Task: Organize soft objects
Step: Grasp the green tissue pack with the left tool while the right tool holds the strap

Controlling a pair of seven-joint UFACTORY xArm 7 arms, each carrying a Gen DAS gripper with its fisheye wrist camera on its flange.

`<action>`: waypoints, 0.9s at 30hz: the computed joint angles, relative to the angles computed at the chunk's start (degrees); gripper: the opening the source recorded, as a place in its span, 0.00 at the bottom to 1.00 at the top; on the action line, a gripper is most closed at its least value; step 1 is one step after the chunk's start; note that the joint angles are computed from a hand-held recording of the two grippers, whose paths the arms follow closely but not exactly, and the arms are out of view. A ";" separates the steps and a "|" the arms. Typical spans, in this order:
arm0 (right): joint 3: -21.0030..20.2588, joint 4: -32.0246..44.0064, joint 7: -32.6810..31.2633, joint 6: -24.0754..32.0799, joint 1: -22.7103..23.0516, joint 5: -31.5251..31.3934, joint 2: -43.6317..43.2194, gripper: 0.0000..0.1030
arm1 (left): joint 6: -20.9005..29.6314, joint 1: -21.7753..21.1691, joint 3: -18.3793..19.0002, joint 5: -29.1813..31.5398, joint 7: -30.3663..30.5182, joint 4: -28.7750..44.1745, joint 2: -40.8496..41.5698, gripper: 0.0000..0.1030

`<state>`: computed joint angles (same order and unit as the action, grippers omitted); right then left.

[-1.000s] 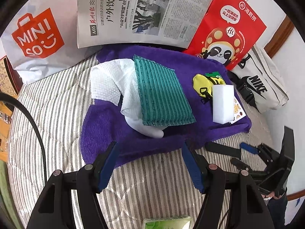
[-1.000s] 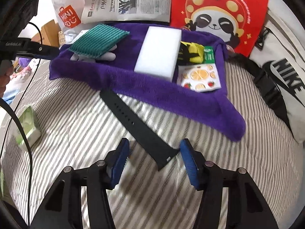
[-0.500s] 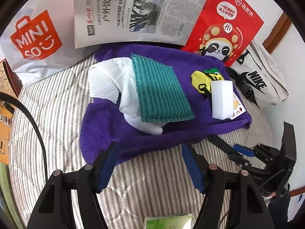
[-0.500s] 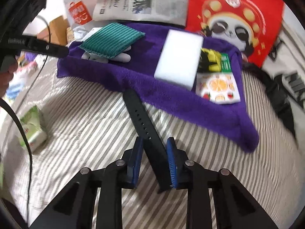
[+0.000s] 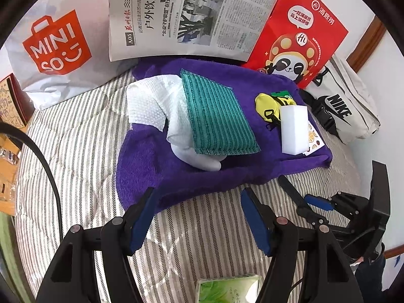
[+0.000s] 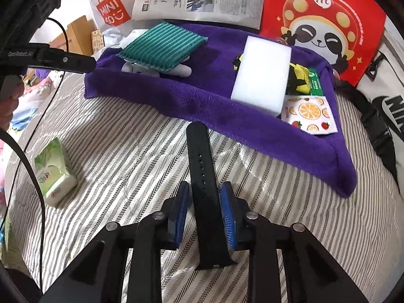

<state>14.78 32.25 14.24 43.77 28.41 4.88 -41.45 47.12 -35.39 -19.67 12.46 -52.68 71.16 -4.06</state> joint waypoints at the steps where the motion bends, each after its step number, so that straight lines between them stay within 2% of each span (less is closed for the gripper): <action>1: -0.12 0.28 0.09 0.57 0.04 0.14 0.08 0.21 | 0.21 -0.04 -0.04 0.08 0.11 -0.16 -0.32 0.64; 4: -0.42 1.35 0.15 3.30 0.43 0.88 0.08 0.21 | 0.36 -0.08 -0.23 0.05 0.28 -1.15 -1.58 0.64; 8: 1.23 2.04 1.37 3.95 -0.23 -0.43 0.63 0.22 | -0.60 -0.01 -0.68 -1.11 0.59 -2.95 -3.17 0.64; 15: 2.45 2.24 4.89 1.70 -1.00 -1.66 1.92 0.22 | 0.24 -0.36 -2.13 -0.91 0.26 -4.59 -4.98 0.64; 22: -0.96 0.98 4.50 3.43 0.64 1.51 -0.91 0.20 | 1.04 -0.71 -3.74 -1.62 -0.91 -7.79 -9.27 0.64; 27: -0.31 0.02 5.43 5.39 0.20 2.08 -4.08 0.20 | 0.15 -1.23 -5.20 -2.63 -1.93 -9.47 -10.85 0.66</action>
<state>14.46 32.27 19.66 49.16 28.62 6.96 -45.53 47.28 -36.63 -24.88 9.83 -54.61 61.69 -14.91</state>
